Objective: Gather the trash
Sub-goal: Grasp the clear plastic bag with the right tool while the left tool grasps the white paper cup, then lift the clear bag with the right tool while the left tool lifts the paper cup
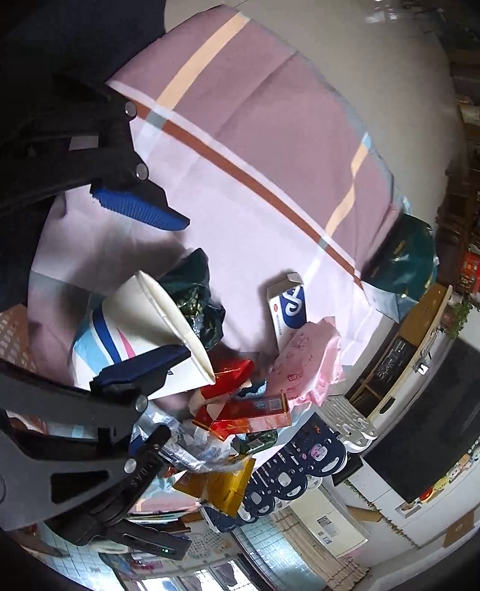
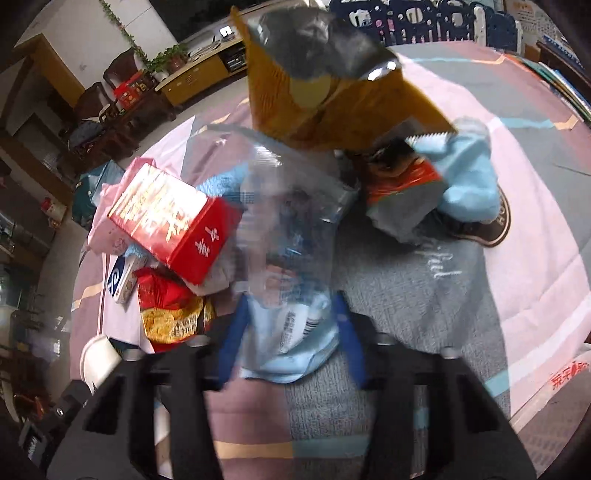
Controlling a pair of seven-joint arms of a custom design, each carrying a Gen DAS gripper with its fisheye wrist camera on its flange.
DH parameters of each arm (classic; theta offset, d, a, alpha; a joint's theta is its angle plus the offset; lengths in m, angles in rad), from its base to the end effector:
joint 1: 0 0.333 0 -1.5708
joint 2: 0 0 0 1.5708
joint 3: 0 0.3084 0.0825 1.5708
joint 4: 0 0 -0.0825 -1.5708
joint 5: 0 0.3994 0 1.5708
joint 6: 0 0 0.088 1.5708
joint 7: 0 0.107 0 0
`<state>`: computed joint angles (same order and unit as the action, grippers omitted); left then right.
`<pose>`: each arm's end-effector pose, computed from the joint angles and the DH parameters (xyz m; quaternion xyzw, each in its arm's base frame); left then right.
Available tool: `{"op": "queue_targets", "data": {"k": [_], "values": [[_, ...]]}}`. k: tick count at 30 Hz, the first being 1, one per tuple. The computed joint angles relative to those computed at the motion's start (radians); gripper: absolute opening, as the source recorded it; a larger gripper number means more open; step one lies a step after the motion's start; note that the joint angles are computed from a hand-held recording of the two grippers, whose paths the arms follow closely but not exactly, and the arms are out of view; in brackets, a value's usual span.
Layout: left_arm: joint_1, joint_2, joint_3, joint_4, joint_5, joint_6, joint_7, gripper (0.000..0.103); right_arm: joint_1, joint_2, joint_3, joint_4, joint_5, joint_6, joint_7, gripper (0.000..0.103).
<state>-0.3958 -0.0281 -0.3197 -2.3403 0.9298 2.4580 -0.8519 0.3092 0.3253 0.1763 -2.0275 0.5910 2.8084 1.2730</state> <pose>0.3971 -0.3458 0.3407 -0.9104 0.2651 -0.2645 0.1761 0.5794 0.2700 0.3143 -0.7563 0.5919 0.0039 0.2785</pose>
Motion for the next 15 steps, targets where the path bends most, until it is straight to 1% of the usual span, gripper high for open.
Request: {"op": "queue_targets", "data": {"k": [2,3,4,5,6,8,11,13,15], "values": [[0.0,0.001,0.0,-0.001,0.013,0.012,-0.013,0.067,-0.035,-0.031,0.035,-0.039,0.075,0.021,-0.078,0.029],[0.003,0.0,0.003,-0.005,0.017,0.025,-0.022,0.068,-0.042,-0.049,0.035,-0.057,0.093,0.018,-0.098,0.026],[0.004,-0.002,0.003,-0.01,0.024,0.034,-0.039,0.072,-0.048,-0.061,0.034,-0.068,0.113,0.013,-0.117,0.026],[0.006,-0.007,0.004,-0.017,0.03,0.043,-0.06,0.075,-0.065,-0.087,0.041,-0.092,0.162,0.005,-0.158,0.025],[0.007,-0.011,0.003,-0.024,0.034,0.049,-0.078,0.076,-0.071,-0.11,0.04,-0.115,0.2,0.003,-0.19,0.025],[0.01,-0.017,0.002,-0.033,0.041,0.06,-0.103,0.08,-0.062,-0.148,0.017,-0.157,0.22,0.003,-0.207,0.025],[0.019,-0.016,0.005,-0.04,0.051,0.102,-0.127,0.083,-0.04,-0.187,-0.019,-0.21,0.192,-0.003,-0.193,0.025],[0.02,-0.015,0.003,-0.039,0.066,0.115,-0.144,0.085,-0.032,-0.21,-0.024,-0.248,0.213,0.004,-0.214,0.025],[0.019,-0.014,0.0,-0.035,0.078,0.108,-0.154,0.087,-0.028,-0.227,-0.031,-0.272,0.241,-0.004,-0.239,0.025]]}}
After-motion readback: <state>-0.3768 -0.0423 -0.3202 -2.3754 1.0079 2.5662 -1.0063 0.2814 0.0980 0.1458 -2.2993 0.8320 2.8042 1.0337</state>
